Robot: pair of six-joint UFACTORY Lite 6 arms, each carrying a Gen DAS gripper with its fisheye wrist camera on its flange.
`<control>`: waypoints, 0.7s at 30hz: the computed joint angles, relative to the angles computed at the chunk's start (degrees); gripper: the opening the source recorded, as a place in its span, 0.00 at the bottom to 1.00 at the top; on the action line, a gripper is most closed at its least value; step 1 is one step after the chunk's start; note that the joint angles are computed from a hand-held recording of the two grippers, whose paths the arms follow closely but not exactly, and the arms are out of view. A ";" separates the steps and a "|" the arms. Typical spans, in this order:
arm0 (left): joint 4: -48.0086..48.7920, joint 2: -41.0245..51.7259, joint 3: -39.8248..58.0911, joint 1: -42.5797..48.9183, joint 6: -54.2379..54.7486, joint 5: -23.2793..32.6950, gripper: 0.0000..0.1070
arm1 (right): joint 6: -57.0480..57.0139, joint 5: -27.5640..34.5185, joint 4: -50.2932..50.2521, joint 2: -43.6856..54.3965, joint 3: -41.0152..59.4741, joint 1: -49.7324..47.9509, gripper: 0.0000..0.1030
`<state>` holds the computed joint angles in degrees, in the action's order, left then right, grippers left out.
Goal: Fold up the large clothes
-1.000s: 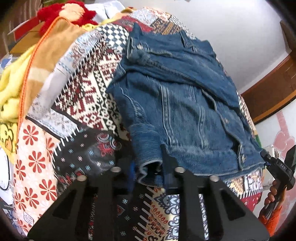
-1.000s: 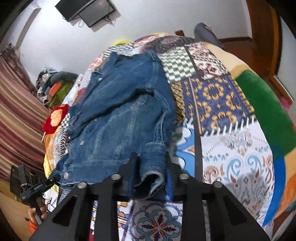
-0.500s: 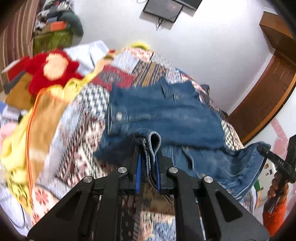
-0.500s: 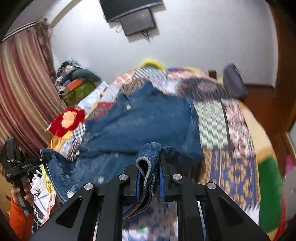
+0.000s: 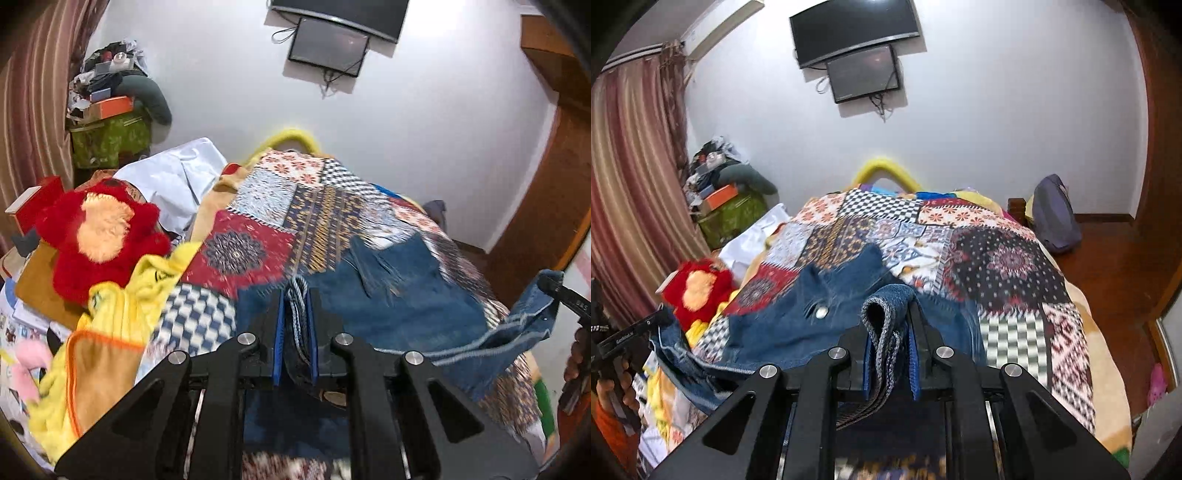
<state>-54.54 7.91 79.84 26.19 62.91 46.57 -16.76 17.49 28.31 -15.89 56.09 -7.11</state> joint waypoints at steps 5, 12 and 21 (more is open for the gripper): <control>7.42 15.60 13.81 -8.15 -8.49 -9.97 0.00 | -2.33 -1.38 4.08 22.22 16.35 -1.82 0.12; 21.94 36.25 34.34 -13.02 -22.78 -8.27 0.00 | 13.88 0.71 -10.36 48.34 37.07 -1.66 0.13; 24.12 33.09 23.29 -14.27 -17.53 -9.49 0.46 | 2.88 11.62 4.25 59.10 48.89 -7.97 0.13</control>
<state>-30.42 41.00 103.13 11.92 45.38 37.07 -13.88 29.11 32.56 43.21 104.98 -15.09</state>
